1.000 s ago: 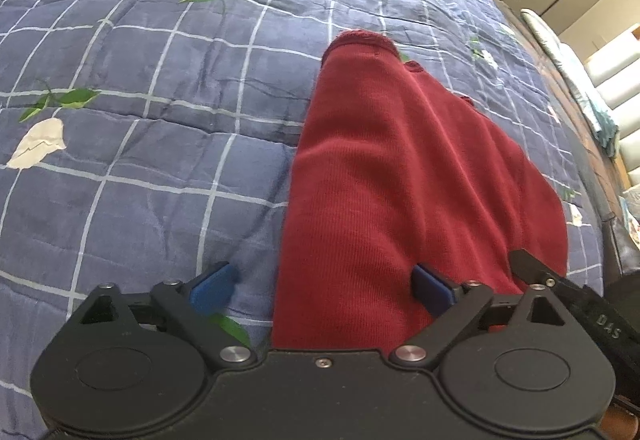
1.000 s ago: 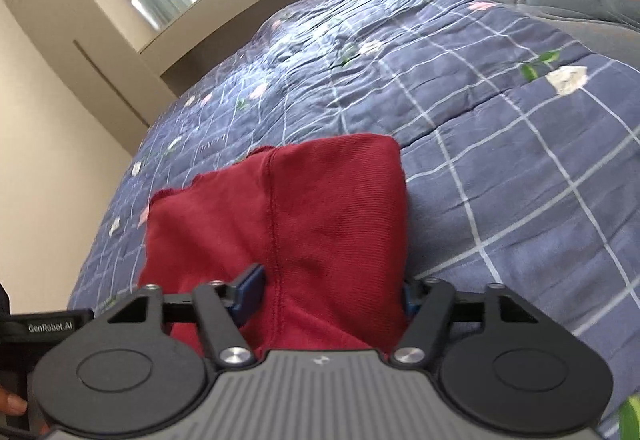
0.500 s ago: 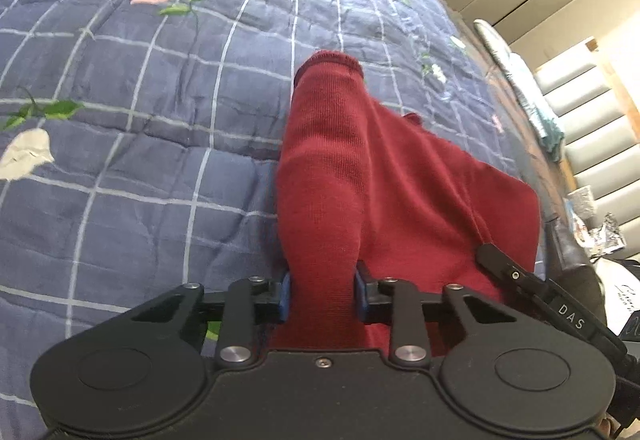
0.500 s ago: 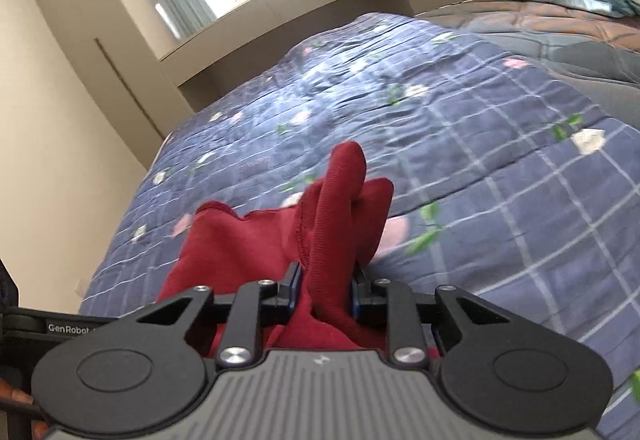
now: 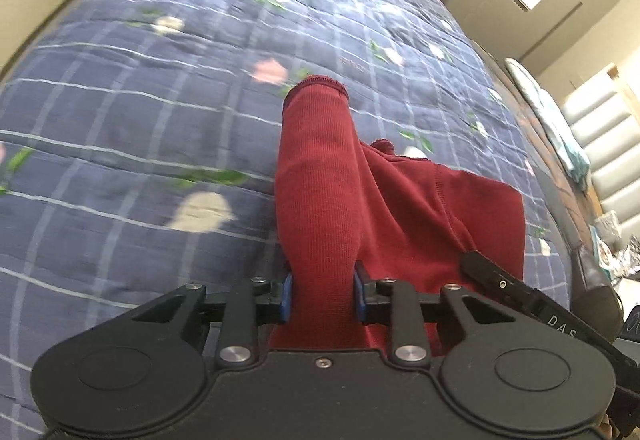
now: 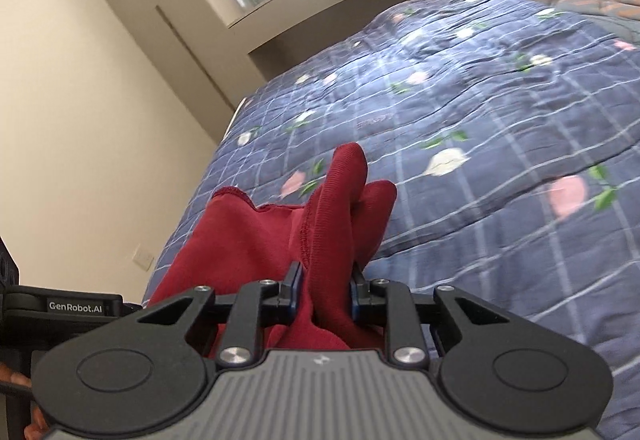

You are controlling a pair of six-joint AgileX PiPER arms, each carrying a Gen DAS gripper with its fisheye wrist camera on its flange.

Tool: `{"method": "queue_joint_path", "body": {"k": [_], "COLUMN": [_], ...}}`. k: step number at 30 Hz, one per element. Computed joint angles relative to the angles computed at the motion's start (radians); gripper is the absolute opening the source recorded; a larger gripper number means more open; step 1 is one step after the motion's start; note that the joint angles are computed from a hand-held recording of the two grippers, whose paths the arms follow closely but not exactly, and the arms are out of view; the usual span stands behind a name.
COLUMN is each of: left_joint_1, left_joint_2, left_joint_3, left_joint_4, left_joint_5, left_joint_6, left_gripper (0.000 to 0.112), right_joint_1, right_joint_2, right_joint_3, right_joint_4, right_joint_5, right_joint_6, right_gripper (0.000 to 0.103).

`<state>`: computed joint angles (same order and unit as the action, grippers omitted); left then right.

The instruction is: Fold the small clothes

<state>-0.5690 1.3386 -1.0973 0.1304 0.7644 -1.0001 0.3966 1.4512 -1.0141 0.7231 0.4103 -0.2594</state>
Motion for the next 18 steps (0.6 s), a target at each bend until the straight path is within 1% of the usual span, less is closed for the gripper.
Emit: {"method": "queue_joint_path", "body": {"k": [3, 5, 7, 9, 10, 12, 14, 18], "left_joint_1": [0.037, 0.063, 0.083, 0.092, 0.097, 0.100, 0.108, 0.120], "left_joint_2": [-0.058, -0.088, -0.111, -0.137, -0.148, -0.173, -0.192, -0.200], "left_joint_3": [0.048, 0.082, 0.124, 0.172, 0.202, 0.255, 0.296, 0.323], "left_joint_4": [-0.003, -0.018, -0.036, -0.048, -0.058, -0.064, -0.074, -0.083], "left_joint_5": [0.014, 0.012, -0.005, -0.029, -0.051, -0.088, -0.118, -0.126], "left_joint_6": [0.009, 0.021, 0.026, 0.023, 0.023, 0.013, 0.007, 0.011], "left_gripper": [0.030, 0.030, 0.030, 0.031, 0.031, 0.031, 0.033, 0.036], "right_joint_1": [0.037, 0.055, 0.075, 0.085, 0.086, 0.085, 0.086, 0.100], "right_joint_2": [0.023, 0.037, 0.045, 0.050, 0.053, 0.057, 0.055, 0.043], "right_joint_3": [-0.012, -0.021, -0.023, -0.024, -0.025, -0.026, -0.021, -0.014], "right_joint_4": [-0.035, -0.077, -0.171, -0.244, -0.266, -0.305, -0.342, -0.432], "right_joint_5": [-0.003, 0.010, 0.015, 0.021, 0.023, 0.028, 0.029, 0.029], "right_joint_6": [0.040, 0.090, 0.185, 0.260, 0.284, 0.319, 0.348, 0.441], "right_gripper": [0.025, 0.026, 0.026, 0.032, 0.033, 0.041, 0.046, 0.053]}}
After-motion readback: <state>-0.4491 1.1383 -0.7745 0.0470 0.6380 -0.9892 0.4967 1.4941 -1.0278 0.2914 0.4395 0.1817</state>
